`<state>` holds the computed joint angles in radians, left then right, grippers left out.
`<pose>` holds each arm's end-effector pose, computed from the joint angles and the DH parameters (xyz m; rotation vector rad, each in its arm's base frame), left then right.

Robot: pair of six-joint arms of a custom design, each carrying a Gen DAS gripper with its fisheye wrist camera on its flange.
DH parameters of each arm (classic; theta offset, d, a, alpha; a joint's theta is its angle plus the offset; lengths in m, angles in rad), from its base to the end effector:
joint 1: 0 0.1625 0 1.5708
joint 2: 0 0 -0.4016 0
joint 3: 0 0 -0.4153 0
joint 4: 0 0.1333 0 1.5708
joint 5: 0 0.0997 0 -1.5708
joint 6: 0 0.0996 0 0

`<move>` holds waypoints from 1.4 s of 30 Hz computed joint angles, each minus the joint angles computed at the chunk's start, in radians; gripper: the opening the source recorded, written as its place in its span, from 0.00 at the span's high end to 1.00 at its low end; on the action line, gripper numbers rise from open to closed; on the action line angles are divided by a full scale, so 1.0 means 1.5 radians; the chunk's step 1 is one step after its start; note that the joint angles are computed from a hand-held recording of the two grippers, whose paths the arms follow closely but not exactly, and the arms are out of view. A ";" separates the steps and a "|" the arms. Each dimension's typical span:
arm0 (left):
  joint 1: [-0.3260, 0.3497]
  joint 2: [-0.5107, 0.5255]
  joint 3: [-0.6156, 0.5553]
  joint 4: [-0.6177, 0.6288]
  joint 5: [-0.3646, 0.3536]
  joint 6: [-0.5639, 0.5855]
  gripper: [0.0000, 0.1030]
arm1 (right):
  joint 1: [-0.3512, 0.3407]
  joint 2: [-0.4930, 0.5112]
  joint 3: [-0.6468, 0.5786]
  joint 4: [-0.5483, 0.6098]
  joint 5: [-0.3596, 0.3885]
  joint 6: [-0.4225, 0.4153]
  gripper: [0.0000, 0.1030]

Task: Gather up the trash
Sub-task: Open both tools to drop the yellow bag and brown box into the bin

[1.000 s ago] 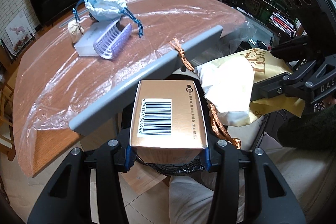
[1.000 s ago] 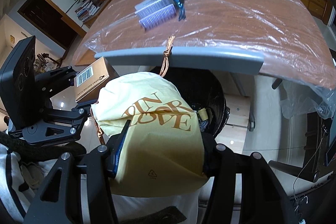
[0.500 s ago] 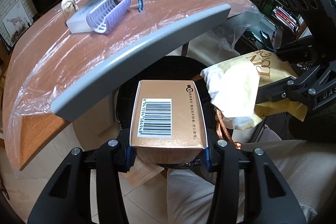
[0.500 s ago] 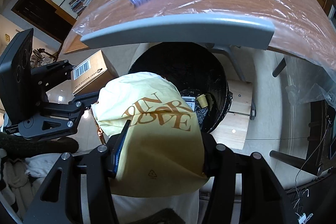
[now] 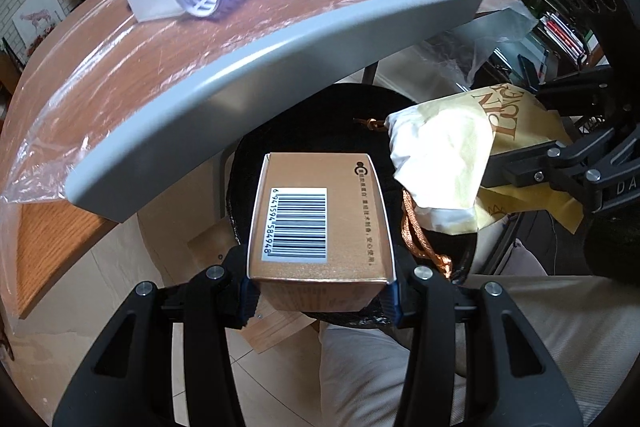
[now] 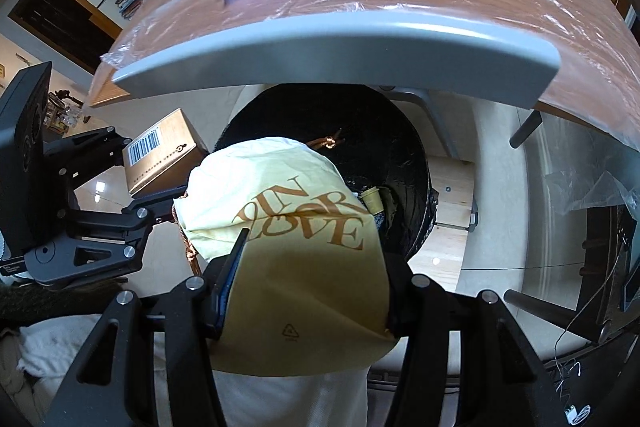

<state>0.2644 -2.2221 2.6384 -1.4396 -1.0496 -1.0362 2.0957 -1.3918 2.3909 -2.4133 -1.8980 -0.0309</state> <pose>-0.1226 -0.2227 0.1883 0.5065 2.3781 -0.3308 0.2781 -0.2781 0.0997 0.7987 -2.6683 -0.0995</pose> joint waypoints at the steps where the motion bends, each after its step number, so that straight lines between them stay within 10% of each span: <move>1: 0.001 -0.001 0.001 0.002 0.000 -0.001 0.53 | -0.002 0.007 -0.001 -0.006 -0.004 0.000 0.49; 42: 0.104 0.133 0.025 -0.127 0.019 0.083 0.53 | 0.027 0.139 -0.033 -0.054 -0.070 0.051 0.48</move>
<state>0.4206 -2.0221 2.6755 -1.6294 -1.0205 -0.9124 2.1357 -1.1838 2.3420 -2.4939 -2.0034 0.0454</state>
